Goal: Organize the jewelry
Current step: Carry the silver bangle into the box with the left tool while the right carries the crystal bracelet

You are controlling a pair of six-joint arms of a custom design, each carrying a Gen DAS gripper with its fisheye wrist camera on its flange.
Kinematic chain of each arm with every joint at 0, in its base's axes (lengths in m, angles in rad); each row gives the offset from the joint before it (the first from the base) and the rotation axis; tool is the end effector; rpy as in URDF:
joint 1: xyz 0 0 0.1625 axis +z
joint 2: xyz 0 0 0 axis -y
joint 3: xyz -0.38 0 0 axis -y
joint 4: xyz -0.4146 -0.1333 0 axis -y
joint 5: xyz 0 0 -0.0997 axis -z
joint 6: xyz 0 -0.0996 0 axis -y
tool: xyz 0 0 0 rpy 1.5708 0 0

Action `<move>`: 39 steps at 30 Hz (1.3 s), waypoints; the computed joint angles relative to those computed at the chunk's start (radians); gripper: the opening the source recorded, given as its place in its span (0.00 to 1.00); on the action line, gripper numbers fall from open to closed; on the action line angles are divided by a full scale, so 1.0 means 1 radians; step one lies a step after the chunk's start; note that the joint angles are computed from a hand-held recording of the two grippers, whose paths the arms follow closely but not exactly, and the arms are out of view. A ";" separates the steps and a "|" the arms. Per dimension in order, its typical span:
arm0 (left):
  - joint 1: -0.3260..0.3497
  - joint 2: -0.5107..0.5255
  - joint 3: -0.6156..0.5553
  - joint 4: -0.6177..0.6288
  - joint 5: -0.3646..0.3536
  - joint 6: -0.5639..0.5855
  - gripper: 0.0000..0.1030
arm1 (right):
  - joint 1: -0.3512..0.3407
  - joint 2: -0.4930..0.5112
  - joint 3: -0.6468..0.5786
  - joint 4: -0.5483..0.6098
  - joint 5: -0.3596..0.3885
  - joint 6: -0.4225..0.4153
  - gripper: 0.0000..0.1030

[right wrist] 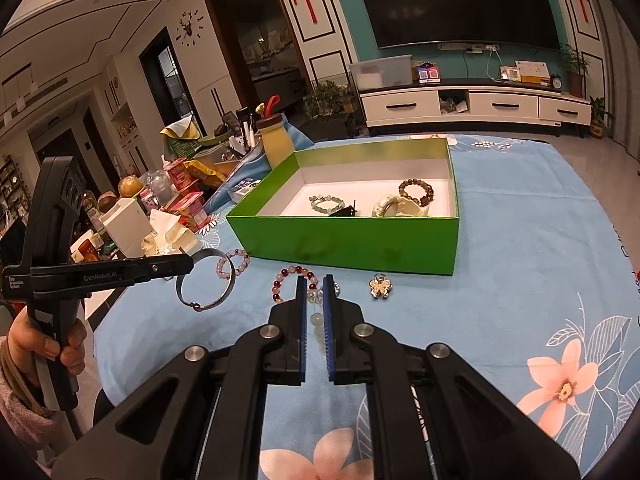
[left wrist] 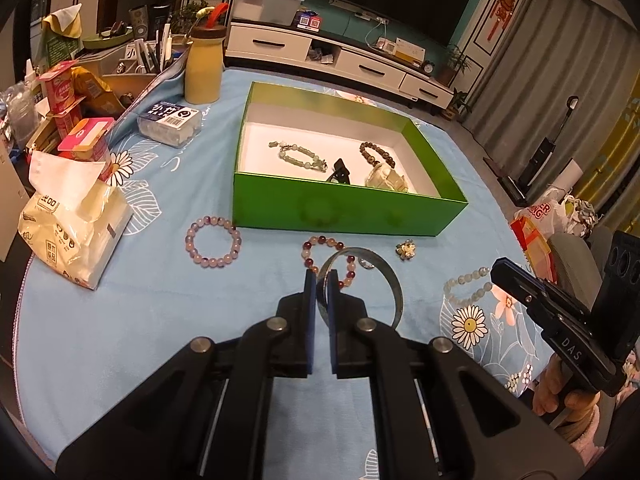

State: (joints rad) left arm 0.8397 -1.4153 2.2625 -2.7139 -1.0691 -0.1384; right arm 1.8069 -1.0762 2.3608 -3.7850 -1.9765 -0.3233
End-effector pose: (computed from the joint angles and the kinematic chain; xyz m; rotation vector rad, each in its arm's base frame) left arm -0.1684 -0.4591 0.1727 0.6984 2.6449 -0.6645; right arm 0.1921 -0.3965 0.1244 0.4333 -2.4234 1.2048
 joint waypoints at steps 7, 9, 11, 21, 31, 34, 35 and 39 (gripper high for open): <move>-0.011 0.008 -0.008 0.004 0.003 0.007 0.05 | -0.003 -0.008 0.009 -0.016 0.008 -0.002 0.07; -0.014 0.009 -0.008 0.004 0.004 0.008 0.05 | -0.004 -0.010 0.011 -0.020 0.012 -0.003 0.07; -0.018 0.010 -0.009 0.005 0.006 0.008 0.05 | -0.005 -0.012 0.014 -0.025 0.015 -0.003 0.07; -0.032 0.021 -0.030 -0.005 0.016 0.030 0.05 | -0.015 -0.025 0.024 -0.042 0.027 -0.001 0.07; -0.024 0.058 -0.066 -0.037 0.003 0.054 0.05 | -0.011 -0.022 -0.011 -0.023 0.033 -0.015 0.07; -0.020 0.071 -0.079 -0.047 -0.003 0.066 0.05 | -0.006 -0.017 -0.026 -0.020 0.033 -0.022 0.07; -0.019 0.076 -0.083 -0.050 -0.005 0.069 0.05 | -0.006 -0.016 -0.032 -0.019 0.034 -0.024 0.07; -0.011 0.092 -0.103 -0.062 -0.011 0.084 0.05 | -0.003 -0.013 -0.051 -0.016 0.036 -0.029 0.07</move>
State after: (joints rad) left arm 0.8291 -1.3228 2.1591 -2.7756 -1.0799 -0.0544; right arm 1.8035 -1.0890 2.3097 -3.8007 -1.9406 -0.3519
